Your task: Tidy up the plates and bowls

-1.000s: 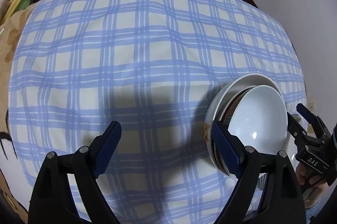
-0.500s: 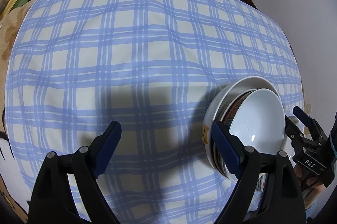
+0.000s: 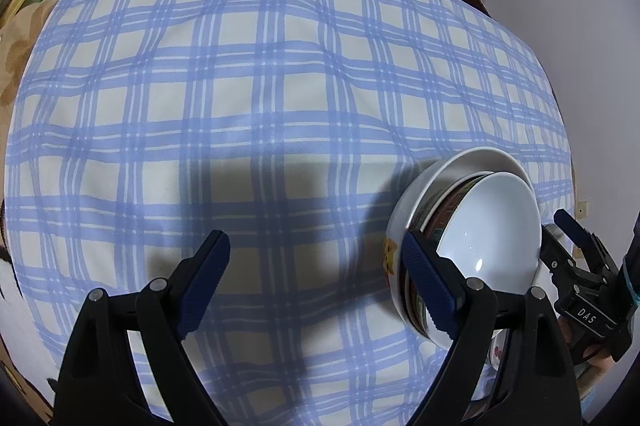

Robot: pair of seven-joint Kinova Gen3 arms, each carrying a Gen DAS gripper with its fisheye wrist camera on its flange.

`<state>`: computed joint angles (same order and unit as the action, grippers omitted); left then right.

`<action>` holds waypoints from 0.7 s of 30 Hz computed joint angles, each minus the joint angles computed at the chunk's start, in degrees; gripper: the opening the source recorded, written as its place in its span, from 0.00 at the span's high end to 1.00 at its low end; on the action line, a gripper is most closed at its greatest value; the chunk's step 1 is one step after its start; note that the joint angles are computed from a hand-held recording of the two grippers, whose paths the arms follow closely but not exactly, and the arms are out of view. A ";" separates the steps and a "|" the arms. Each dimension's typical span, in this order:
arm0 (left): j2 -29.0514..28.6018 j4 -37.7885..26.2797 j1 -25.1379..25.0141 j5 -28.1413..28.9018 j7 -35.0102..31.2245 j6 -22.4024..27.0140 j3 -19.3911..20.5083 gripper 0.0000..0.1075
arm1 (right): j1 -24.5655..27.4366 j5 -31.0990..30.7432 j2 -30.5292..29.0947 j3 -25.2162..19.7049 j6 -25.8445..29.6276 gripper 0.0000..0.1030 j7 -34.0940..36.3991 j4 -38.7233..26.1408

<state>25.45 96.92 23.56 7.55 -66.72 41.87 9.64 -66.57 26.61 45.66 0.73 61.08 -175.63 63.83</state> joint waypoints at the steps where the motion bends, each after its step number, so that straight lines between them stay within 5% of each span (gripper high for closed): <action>1: 0.07 -0.03 0.03 0.04 0.27 0.09 -0.08 0.18 | 0.26 -0.34 0.11 -0.25 0.33 0.00 0.36 -0.38; 17: 0.20 -1.03 2.26 -3.34 3.56 0.33 -0.68 0.16 | -1.66 -0.27 5.35 0.94 12.88 0.00 4.99 -12.49; 21: 0.49 -1.02 1.74 -2.63 3.28 0.19 -0.41 0.16 | -1.30 -1.14 4.81 0.77 12.04 0.00 4.84 -11.64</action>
